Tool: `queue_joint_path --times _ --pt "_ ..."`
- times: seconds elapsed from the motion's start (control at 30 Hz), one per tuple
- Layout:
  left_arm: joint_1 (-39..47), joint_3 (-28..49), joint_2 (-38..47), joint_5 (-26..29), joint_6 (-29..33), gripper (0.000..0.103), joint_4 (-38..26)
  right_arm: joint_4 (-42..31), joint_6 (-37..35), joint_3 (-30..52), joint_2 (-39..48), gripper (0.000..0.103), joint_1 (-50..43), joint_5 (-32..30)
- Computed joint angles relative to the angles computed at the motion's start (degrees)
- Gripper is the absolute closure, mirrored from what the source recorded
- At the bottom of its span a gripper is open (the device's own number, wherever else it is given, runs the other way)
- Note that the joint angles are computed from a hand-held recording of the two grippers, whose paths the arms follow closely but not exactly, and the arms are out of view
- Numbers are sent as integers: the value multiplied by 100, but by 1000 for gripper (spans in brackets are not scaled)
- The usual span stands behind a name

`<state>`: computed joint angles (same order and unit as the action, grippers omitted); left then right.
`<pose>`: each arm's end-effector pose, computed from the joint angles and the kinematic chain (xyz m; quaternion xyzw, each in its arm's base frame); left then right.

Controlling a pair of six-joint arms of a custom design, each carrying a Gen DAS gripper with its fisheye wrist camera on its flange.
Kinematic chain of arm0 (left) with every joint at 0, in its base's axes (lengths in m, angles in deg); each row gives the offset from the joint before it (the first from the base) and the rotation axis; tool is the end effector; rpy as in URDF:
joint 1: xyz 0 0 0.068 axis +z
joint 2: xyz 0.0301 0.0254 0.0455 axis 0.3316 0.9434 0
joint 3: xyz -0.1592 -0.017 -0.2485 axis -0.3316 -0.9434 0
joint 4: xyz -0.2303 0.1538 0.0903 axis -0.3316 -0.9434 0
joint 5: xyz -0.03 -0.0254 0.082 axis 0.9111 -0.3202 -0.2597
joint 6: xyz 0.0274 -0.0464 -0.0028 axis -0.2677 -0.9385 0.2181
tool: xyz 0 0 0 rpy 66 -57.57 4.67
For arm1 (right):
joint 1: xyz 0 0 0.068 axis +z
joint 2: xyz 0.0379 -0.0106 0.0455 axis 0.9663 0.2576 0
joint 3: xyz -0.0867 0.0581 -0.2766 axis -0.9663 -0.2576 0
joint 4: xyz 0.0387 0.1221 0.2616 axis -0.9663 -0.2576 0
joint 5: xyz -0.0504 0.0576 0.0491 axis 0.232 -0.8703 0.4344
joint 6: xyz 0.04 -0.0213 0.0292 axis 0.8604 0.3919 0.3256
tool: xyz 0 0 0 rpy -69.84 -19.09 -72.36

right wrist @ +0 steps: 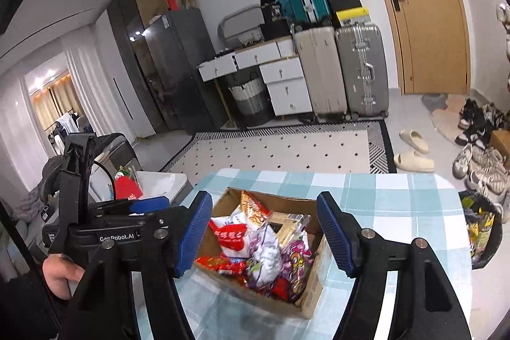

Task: Organize snacks

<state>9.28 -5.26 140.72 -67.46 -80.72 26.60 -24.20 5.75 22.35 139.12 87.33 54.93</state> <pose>0.3192 -0.0628 0.3962 0.0694 0.9167 -0.1276 0.3721 0.2706 0.0676 0.3063 -0.0603 0.8386 0.2152 0.4968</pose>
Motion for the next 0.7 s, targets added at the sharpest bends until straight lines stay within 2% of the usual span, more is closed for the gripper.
queue_joint_path --times 0.03,0.13,0.23,0.37,0.43,0.47,0.53,0.6,0.7 --pt "7 -156 -224 -36 -41 32 126 -11 20 -108 -188 32 46 53" --pt "-68 -456 -770 -254 -49 25 320 -5 39 -477 -887 16 222 318" --pt "-125 -715 -1270 -363 -74 23 473 -96 -17 -822 -1595 14 452 694" --pt "-270 -971 -1950 -510 -190 22 392 -361 -62 -1139 -2442 1 782 1279" --pt "-390 -1085 -2289 -711 -212 20 302 -476 -73 -1366 -3001 1 920 1475" --pt "-466 -1197 -2516 -834 -221 19 305 -551 -81 -1435 -3202 1 974 1554" --pt "-694 -1404 -2948 -1213 -198 7 285 -751 -87 -1636 -3725 1 1160 1837" --pt "-1019 -1592 -3370 -1694 -230 0 222 -1009 -92 -1829 -4246 1 1406 2163" --pt "-1732 -1972 -3961 -2534 -197 0 221 -1472 6 -2206 -5215 0 1732 2482"
